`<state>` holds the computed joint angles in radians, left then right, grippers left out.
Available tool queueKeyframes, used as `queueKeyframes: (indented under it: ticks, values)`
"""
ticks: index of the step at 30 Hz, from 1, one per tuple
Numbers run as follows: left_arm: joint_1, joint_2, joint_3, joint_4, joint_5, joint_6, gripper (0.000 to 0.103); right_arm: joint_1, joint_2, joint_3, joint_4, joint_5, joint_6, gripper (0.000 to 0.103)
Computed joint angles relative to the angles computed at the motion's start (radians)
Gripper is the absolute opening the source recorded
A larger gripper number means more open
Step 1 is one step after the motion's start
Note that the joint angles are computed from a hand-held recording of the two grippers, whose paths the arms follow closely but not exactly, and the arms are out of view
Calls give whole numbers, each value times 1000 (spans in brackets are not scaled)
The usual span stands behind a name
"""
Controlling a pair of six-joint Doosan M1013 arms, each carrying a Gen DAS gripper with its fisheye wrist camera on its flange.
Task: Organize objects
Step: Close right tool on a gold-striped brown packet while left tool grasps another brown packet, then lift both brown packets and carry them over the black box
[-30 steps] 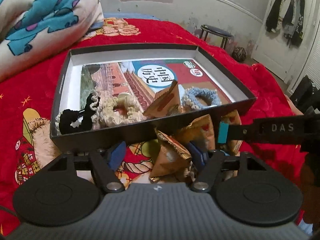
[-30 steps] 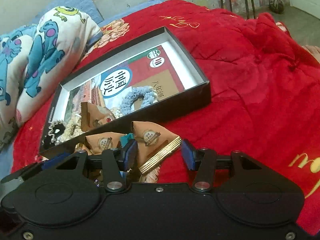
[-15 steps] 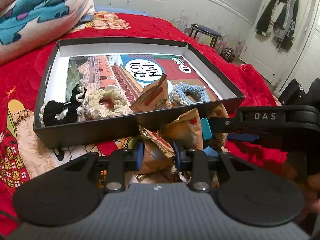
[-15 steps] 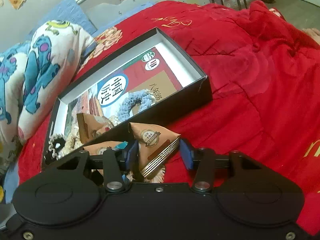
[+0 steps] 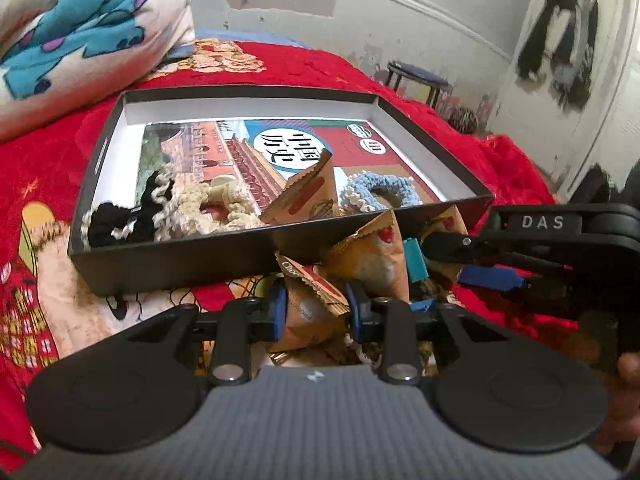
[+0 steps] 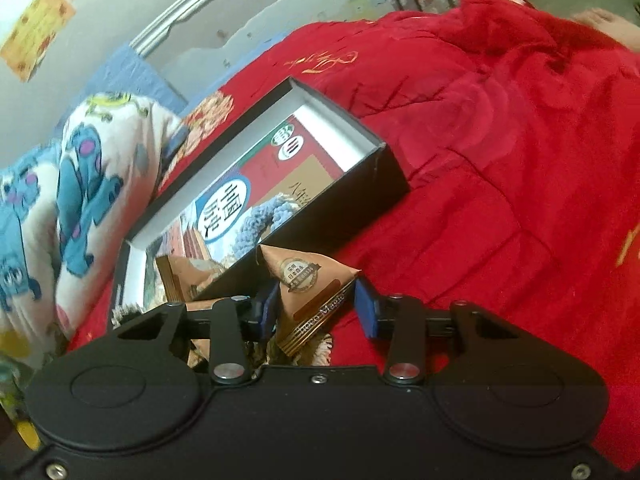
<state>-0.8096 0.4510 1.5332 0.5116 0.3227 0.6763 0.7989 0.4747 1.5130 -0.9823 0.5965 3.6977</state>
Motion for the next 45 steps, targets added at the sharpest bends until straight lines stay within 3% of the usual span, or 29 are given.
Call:
queueKeyframes:
  ticks: [5, 12, 18, 26, 31, 36, 39, 45]
  values:
    - [-2, -3, 12, 73, -20, -99, 34, 8, 7, -10, -15, 29, 5, 38]
    - [-8, -3, 9, 113, -6, -137, 34, 21, 9, -26, 4, 86, -10, 38]
    - [-28, -1, -10, 184, 77, -170, 34, 33, 12, -38, 10, 143, -8, 38]
    - [-28, -7, -12, 218, 95, -224, 34, 43, 15, -56, 16, 218, -12, 38]
    - [-24, -21, -5, 255, 85, -283, 34, 38, -11, -26, -22, 188, 44, 38]
    - [-21, -32, 0, 251, 62, -279, 34, 44, -25, -17, -60, 207, 57, 38]
    - [-22, -39, 4, 301, 64, -329, 34, 46, -29, -18, -76, 212, 51, 38]
    - [-27, -55, 19, 526, 85, -533, 34, 56, -35, -24, -141, 214, 20, 38]
